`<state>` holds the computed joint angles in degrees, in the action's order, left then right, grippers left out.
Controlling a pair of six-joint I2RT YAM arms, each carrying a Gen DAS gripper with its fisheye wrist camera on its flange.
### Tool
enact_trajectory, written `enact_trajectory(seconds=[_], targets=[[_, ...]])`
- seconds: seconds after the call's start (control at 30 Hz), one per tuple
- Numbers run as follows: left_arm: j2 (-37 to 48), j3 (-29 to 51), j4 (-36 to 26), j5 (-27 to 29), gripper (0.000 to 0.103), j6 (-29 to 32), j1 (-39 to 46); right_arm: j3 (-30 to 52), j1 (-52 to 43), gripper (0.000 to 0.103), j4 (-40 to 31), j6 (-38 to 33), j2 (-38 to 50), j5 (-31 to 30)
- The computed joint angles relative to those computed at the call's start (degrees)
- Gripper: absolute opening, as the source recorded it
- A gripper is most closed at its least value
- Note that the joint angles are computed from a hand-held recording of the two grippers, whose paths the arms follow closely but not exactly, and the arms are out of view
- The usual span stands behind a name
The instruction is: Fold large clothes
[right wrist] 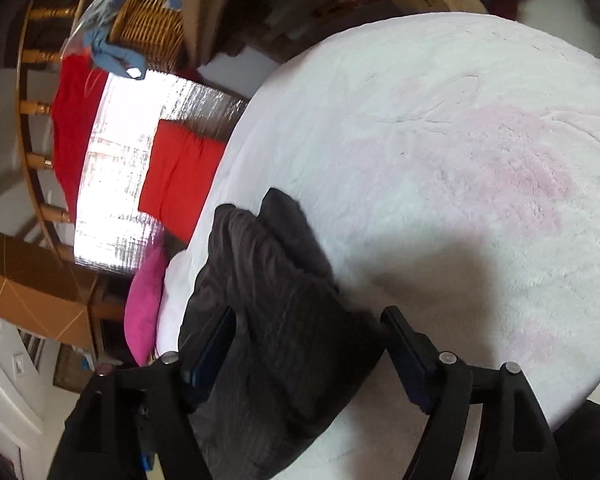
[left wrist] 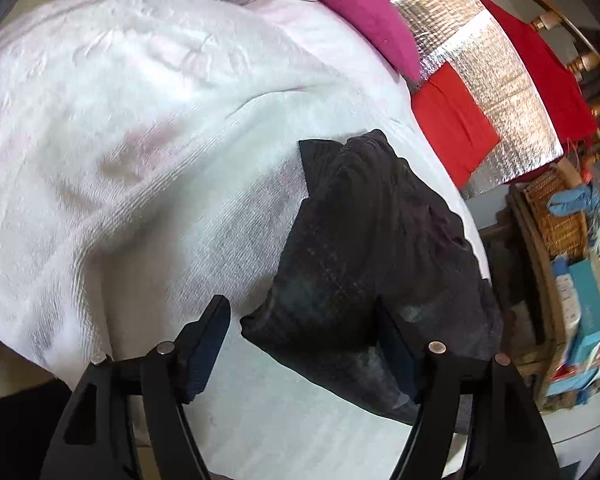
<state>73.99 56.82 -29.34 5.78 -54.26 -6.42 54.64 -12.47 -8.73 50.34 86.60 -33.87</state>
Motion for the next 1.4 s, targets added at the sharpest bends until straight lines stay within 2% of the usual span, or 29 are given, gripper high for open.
enact_trajectory(seconds=[0.03, 0.07, 0.13, 0.17, 0.27, 0.4, 0.47, 0.53, 0.67, 0.77, 0.9, 1.03, 1.1, 1.13, 1.17, 1.23, 1.3, 1.37, 1.4], targets=[[0.01, -0.26, 0.55, -0.10, 0.073, 0.07, -0.07, 0.59, 0.36, 0.078, 0.10, -0.54, 0.99, -0.82], [0.45, -0.64, 1.70, 0.42, 0.071, -0.14, 0.16, 2.59, 1.41, 0.071, -2.33, -2.97, 2.74, -1.36], [0.48, -2.31, 4.77, 3.13, 0.059, -1.00, 1.19, 5.79, 3.54, 0.052, -7.34, -8.92, 4.39, 0.93], [0.21, -2.67, 5.21, 3.02, 0.058, -1.08, 1.17, 6.31, 4.80, 0.048, -8.19, -10.57, 3.95, 3.81], [-0.43, -2.12, 5.07, 0.65, 0.049, 0.72, 0.00, 5.51, 5.91, 0.043, -6.67, -10.98, 1.69, 6.10], [2.11, 1.55, 0.88, -5.24, 0.050, 4.76, -3.08, 6.32, 7.63, 0.043, -7.97, -11.63, 2.86, 9.62], [5.58, 5.74, -3.98, -11.09, 0.062, 7.60, -5.77, 7.66, 7.58, 0.050, -9.88, -12.20, 4.76, 9.35], [7.13, 8.72, -8.17, -16.70, 0.068, 9.23, -8.17, 7.79, 7.18, 0.055, -10.41, -11.84, 4.93, 8.46], [8.17, 14.04, -15.92, -23.63, 0.068, 12.28, -11.96, 7.63, 5.80, 0.066, -11.62, -9.13, 4.06, 6.30], [8.03, 16.62, -19.60, -27.63, 0.068, 13.39, -13.97, 5.73, 4.25, 0.068, -10.60, -7.92, 1.42, 5.02], [6.38, 19.14, -23.96, -35.83, 0.070, 15.21, -18.23, 5.19, 3.22, 0.068, -12.00, -9.52, -1.36, 4.99], [5.86, 21.97, -27.55, -39.77, 0.071, 17.29, -19.83, 8.90, 3.57, 0.069, -16.24, -11.64, 0.59, 6.99], [5.34, 23.55, -29.02, -39.32, 0.071, 19.17, -18.75, 11.63, 3.51, 0.069, -18.15, -12.15, 1.59, 9.17], [4.74, 24.09, -28.99, -38.18, 0.072, 20.29, -17.47, 13.50, 3.06, 0.073, -19.07, -13.09, 2.29, 10.89], [4.36, 24.79, -28.67, -35.92, 0.078, 21.51, -15.48, 15.67, 2.37, 0.079, -19.98, -14.14, 3.38, 11.80], [4.77, 26.38, -28.25, -30.87, 0.090, 22.76, -11.98, 19.69, 0.83, 0.079, -21.38, -15.41, 6.37, 10.17], [6.72, 28.22, -27.72, -21.55, 0.091, 24.98, -6.39, 27.36, -0.71, 0.079, -25.87, -18.18, 12.86, 3.76], [11.09, 30.61, -28.48, -8.38, 0.091, 26.88, 0.03, 33.72, -1.01, 0.079, -30.01, -21.30, 18.55, -1.44], [13.01, 31.28, -28.79, -4.65, 0.091, 26.86, 1.78, 37.33, -0.92, 0.079, -32.67, -23.36, 21.89, -4.14]])
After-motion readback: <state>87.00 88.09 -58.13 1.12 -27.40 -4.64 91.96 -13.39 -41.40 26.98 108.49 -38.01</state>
